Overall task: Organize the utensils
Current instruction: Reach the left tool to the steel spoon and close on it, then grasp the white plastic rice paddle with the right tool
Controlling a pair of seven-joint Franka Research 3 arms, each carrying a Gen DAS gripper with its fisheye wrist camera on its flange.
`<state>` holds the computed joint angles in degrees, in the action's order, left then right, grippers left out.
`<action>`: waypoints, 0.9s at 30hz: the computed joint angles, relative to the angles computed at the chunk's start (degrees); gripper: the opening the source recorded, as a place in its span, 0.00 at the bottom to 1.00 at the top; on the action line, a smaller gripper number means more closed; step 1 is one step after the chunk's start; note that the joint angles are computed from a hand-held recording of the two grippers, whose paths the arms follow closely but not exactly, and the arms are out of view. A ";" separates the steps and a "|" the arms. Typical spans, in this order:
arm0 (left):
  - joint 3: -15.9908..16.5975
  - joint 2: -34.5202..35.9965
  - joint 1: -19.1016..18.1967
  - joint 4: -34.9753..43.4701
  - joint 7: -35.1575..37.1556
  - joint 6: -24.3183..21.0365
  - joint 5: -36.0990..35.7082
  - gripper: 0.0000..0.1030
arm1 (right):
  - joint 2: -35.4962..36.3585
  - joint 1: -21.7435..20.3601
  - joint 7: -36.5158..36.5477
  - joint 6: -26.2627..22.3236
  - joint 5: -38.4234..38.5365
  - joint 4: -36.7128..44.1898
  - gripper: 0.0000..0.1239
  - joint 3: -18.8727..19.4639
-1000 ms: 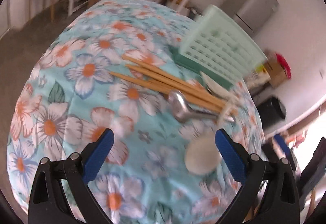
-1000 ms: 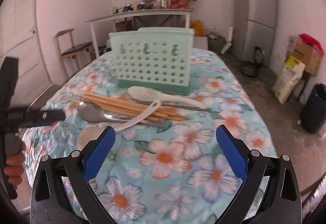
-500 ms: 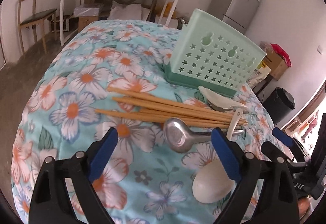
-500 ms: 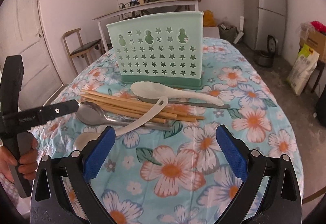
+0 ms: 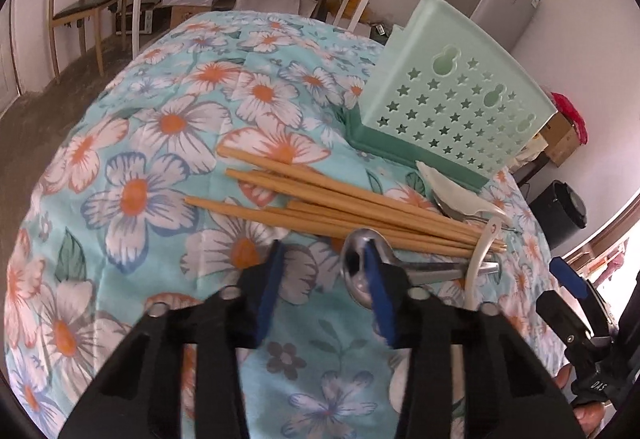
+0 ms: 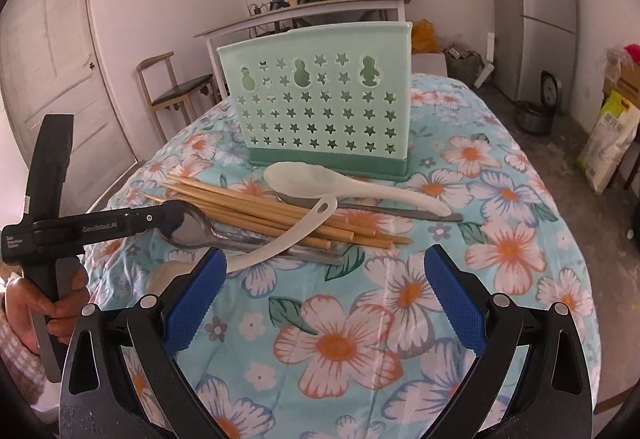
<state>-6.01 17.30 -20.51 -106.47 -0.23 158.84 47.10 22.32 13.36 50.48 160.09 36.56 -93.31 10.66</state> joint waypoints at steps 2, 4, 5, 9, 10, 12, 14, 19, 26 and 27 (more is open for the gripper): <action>-0.27 0.19 0.53 -0.30 0.20 2.18 -0.90 0.20 | -0.66 -0.78 -2.21 0.21 1.20 -0.65 0.77 0.82; -0.21 0.55 0.57 -0.26 0.36 3.40 -1.61 0.13 | -1.47 -1.30 -5.08 0.25 2.38 -1.45 0.76 1.49; -0.08 0.65 0.50 -0.28 0.33 3.92 -1.85 0.11 | -1.96 -1.49 -6.95 0.44 2.99 -2.00 0.73 1.85; 0.27 0.05 0.40 -1.15 -0.10 5.27 -3.07 0.08 | -4.23 -1.74 -16.71 0.46 5.06 -4.63 0.56 2.99; 0.16 -0.26 0.43 -1.36 0.42 4.92 -3.47 0.08 | -4.58 -1.46 -18.16 -0.26 5.02 -4.95 0.53 2.75; 0.38 -1.27 0.19 -2.18 0.24 4.21 -3.16 0.08 | -5.00 -0.66 -21.17 -1.87 4.11 -5.41 0.44 2.18; 0.64 -2.19 0.17 -3.22 -0.97 4.23 -2.35 0.07 | -5.38 0.65 -24.11 -1.13 2.44 -6.47 0.42 1.57; 0.46 -3.13 1.03 -5.18 -2.55 5.57 -1.57 0.08 | -3.72 5.16 -28.12 4.34 -8.50 -7.70 0.37 -0.90; 0.75 -2.70 0.61 -4.54 -5.17 4.48 3.44 0.09 | -3.06 2.74 -40.61 14.44 -16.43 -12.18 0.31 5.20; 0.85 -2.72 0.79 -4.86 -5.95 5.35 3.81 0.09 | -3.25 0.85 -43.76 14.98 -14.82 -12.59 0.31 7.84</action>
<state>-5.15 14.58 -19.73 -111.34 -6.18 164.19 50.91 19.07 14.21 6.72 175.07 21.74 -105.90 18.50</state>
